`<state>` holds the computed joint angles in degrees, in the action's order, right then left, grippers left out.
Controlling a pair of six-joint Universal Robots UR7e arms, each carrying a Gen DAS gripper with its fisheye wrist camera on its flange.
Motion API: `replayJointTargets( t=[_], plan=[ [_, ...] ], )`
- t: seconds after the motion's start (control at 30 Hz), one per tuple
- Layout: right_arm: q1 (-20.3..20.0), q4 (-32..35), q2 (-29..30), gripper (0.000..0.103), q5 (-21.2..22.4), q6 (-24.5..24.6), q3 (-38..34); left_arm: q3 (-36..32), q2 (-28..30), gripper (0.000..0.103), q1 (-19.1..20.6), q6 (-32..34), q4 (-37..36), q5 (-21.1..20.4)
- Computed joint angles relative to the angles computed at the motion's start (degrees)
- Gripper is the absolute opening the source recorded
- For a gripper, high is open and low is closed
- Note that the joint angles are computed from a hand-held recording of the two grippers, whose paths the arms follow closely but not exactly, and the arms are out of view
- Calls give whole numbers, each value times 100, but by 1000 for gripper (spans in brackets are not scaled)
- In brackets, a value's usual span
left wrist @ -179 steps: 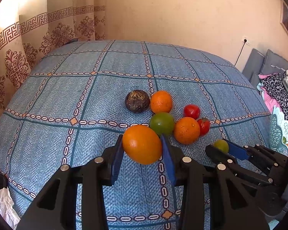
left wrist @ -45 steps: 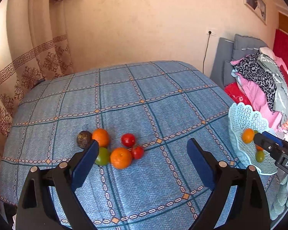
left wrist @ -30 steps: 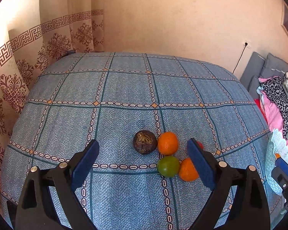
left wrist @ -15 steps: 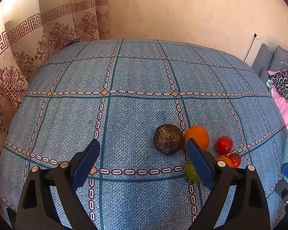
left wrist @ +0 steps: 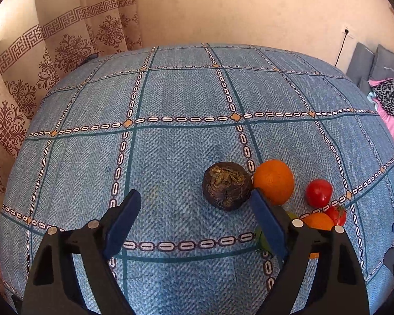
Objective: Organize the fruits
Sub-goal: 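Move both tools back toward the remaining fruits near the dark round fruit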
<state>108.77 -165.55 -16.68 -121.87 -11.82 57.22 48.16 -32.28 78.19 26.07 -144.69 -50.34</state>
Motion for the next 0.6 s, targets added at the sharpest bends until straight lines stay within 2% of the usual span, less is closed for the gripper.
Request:
replayJointTargets(
  t=[0.07,0.13,0.3,0.43,0.6],
  plan=[
    [-3,3,4,59,-2,25,5,-149,69,71,1,54,93,-26],
    [-4,-19,-9,59,1,36,47,-376,156,55,27,-43,365,-83],
    [1,19,15,59,-17,49,-7,-547,202,54,92,-206,448,-219],
    [4,119,85,59,-3,55,-142,-504,234,54,94,9,98,38],
    [22,237,172,59,10,4,-273,-613,323,54,91,105,73,76]
  ],
)
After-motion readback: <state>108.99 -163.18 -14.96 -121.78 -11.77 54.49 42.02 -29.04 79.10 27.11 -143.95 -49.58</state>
